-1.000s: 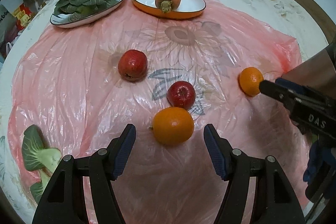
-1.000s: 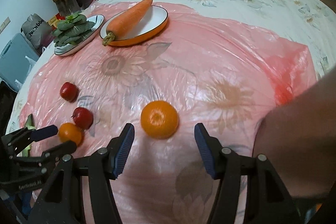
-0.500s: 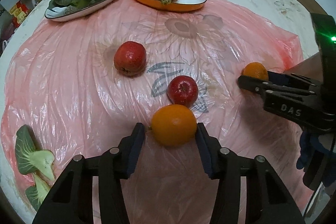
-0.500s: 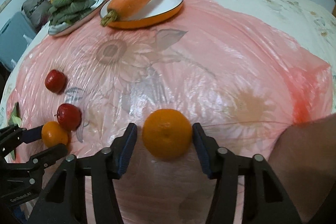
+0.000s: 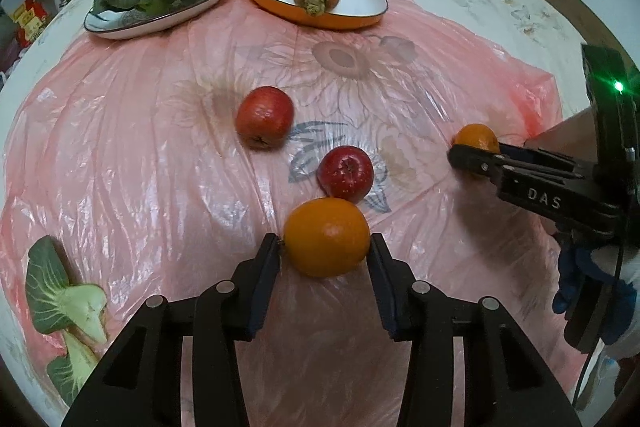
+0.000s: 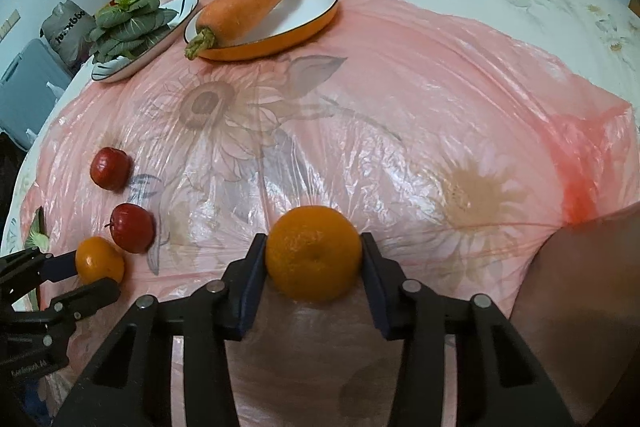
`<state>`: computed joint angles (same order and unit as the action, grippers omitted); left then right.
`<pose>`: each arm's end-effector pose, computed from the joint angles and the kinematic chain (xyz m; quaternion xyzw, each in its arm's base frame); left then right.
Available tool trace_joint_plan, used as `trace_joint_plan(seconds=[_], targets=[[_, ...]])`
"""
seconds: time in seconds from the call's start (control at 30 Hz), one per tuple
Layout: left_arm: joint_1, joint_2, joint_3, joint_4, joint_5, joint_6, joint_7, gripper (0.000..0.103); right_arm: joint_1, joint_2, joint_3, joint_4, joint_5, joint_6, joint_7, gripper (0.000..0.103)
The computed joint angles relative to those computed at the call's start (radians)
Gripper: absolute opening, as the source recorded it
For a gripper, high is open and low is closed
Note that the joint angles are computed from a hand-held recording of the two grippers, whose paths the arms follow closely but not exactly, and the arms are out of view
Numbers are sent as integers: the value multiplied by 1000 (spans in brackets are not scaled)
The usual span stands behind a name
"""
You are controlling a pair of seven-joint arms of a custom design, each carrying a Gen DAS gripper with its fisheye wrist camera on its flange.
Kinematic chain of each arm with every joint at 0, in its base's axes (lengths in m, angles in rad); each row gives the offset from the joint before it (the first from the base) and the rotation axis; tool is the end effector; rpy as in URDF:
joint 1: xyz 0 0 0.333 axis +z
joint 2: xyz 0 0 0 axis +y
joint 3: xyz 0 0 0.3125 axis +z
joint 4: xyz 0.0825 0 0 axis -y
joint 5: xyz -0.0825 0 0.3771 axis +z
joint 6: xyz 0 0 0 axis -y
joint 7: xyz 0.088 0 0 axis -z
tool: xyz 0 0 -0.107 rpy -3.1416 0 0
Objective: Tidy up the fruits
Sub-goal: 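Grasp an orange with the left tool while the right tool grasps another orange, then carry both oranges in the two tools over the green tray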
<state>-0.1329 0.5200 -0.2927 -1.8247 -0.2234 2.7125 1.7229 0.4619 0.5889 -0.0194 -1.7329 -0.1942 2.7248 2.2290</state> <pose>0.6258 -0.2526 0.3015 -0.5674 0.7913 -0.2278 0.0077 0.6256 0.3063 0.2856 -0.6746 0.7082 -0.1058 0.1792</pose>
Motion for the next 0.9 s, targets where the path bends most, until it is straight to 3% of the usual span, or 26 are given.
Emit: trace_joint_plan(seconds=[0.53, 0.9], targets=[[43, -94, -19, -111, -65, 52, 34, 39, 45, -118, -7, -148, -60, 63, 81, 55], [24, -191, -23, -218, -101, 77, 67, 39, 75, -253, 18, -342, -90, 132, 177, 55]])
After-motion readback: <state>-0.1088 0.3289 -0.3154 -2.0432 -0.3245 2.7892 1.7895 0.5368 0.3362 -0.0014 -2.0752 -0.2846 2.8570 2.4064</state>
